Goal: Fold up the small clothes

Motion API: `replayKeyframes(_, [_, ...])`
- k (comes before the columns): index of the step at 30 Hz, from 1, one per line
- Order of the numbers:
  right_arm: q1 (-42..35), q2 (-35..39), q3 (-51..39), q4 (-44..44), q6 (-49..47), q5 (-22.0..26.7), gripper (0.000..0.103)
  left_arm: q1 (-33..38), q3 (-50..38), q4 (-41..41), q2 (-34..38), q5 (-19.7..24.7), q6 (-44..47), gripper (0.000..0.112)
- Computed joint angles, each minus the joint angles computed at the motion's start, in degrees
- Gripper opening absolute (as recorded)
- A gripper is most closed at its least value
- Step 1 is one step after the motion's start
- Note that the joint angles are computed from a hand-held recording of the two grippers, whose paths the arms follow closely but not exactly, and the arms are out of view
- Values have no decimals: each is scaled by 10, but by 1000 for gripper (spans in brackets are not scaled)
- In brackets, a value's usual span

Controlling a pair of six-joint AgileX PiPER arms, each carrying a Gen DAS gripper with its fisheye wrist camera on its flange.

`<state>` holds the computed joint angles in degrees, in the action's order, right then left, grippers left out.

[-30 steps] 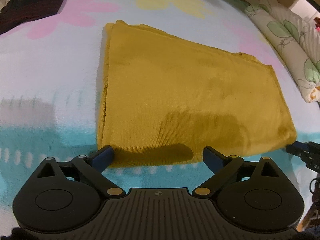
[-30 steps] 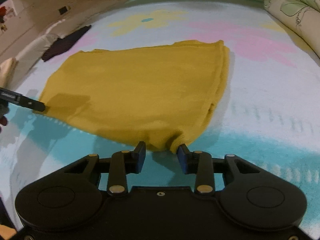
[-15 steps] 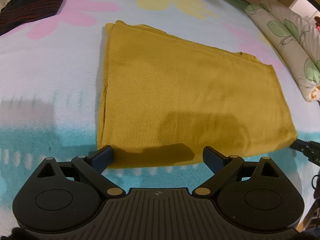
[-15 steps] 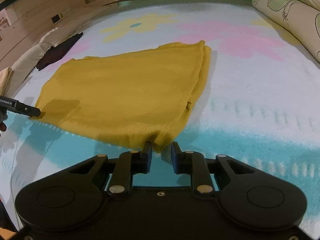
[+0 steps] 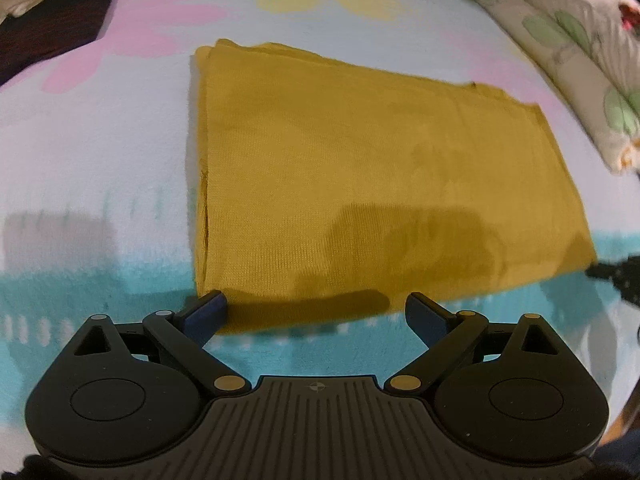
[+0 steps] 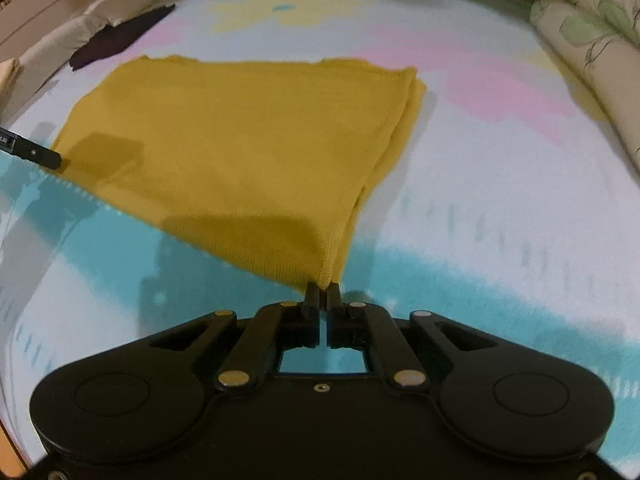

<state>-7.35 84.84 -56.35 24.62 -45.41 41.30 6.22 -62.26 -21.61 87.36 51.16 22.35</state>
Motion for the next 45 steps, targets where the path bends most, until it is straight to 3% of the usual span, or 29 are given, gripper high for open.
replayKeyframes(5, [-9, -8, -21, 11, 37, 21, 19, 45, -12, -36, -30, -22, -10, 96])
replayKeyframes(6, [-16, -17, -19, 33, 35, 16, 34, 50, -10, -38, -36, -39, -25, 97])
replayKeyframes(7, [-23, -23, -18, 58, 35, 13, 57, 49, -9, -30, -41, -57, -45, 97])
replayKeyframes(8, [-31, -27, -17, 93, 27, 11, 68, 42, -7, -15, -44, -74, -66, 97])
replayKeyframes(9, [-36, -27, -16, 122, 17, 11, 89, 32, -4, 4, -44, -88, -85, 97])
replayKeyframes(13, [-10, -15, -11, 131, 58, -24, 103, -29, 19, 100, -32, -136, -153, 97])
replayKeyframes(16, [23, 10, -12, 76, 103, -59, 103, -58, 22, 177, -13, -148, -201, 97])
replayKeyframes(19, [48, 28, -5, 0, 161, -83, 103, -58, 21, 228, 11, -130, -205, 98])
replayKeyframes(21, [54, 42, -8, -57, 201, -81, 103, -31, 32, 188, 11, -136, -163, 103])
replayKeyframes(23, [42, 40, 0, -41, 175, -82, 103, -15, 22, 169, 13, -118, -145, 102])
replayKeyframes(27, [35, 46, -30, -52, 206, -37, 103, -8, -4, 152, 8, -88, -147, 102])
replayKeyframes(35, [-73, 85, -88, 218, 98, 51, 103, -52, -41, 116, -11, -100, -179, 102])
replayKeyframes(45, [-85, 178, -149, 271, 88, 95, 103, -146, -107, 170, 50, -108, -304, 102])
